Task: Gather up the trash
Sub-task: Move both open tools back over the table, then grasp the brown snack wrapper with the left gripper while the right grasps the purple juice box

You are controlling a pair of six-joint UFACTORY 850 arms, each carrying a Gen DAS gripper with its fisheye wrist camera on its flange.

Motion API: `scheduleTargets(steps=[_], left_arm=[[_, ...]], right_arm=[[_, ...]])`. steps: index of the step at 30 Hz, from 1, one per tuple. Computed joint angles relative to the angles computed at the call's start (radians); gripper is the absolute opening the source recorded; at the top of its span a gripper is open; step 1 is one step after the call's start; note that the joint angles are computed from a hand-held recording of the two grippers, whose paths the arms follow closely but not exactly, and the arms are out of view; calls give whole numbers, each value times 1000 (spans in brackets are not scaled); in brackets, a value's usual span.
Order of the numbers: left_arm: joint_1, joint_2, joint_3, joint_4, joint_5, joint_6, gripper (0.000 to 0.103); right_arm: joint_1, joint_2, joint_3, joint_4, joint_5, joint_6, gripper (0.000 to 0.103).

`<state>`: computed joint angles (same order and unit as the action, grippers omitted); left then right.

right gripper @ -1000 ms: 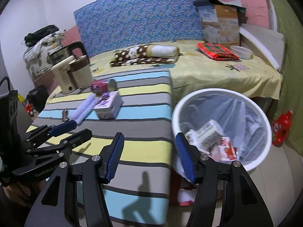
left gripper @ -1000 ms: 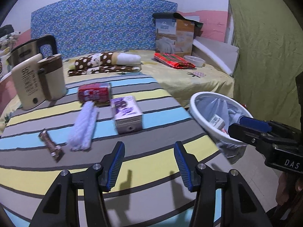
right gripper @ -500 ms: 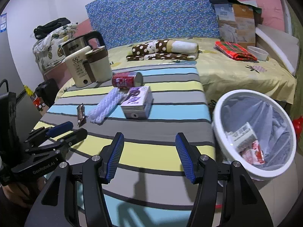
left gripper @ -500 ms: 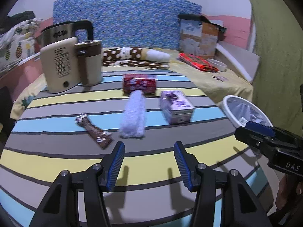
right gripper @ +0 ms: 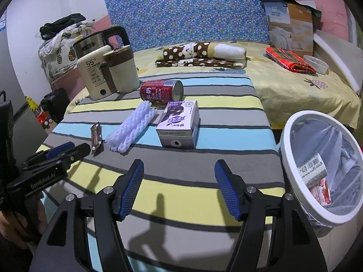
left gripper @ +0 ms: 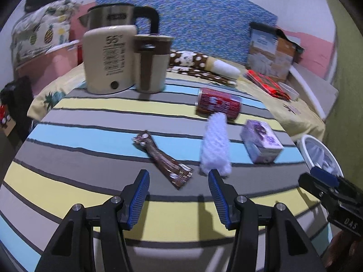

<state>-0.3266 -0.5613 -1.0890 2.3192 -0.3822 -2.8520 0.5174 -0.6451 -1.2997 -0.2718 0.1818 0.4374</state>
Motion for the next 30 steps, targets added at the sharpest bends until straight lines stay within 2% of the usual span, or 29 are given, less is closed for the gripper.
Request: scheduleTargets(steps=[10, 13, 16, 19, 23, 27, 30], left_arm=[[62, -60, -76, 63, 70, -174, 54], [68, -84, -107, 18, 93, -144, 54], [64, -103, -132, -99, 106, -24, 53], [65, -106, -134, -77, 111, -34, 52], [66, -102, -128, -137, 111, 33, 38], [68, -99, -125, -169, 118, 88, 26], [69, -97, -123, -143, 129, 85, 21]], right_arm=[[5, -43, -62, 88, -18, -59, 67], [5, -61, -88, 134, -27, -93, 67], [5, -78, -113, 149, -40, -102, 67], [3, -90, -131, 107, -48, -51, 67], [5, -106, -153, 110, -64, -59, 67], [2, -116, -170, -7, -84, 59, 68], [-2, -127, -188, -168, -104, 222, 68]])
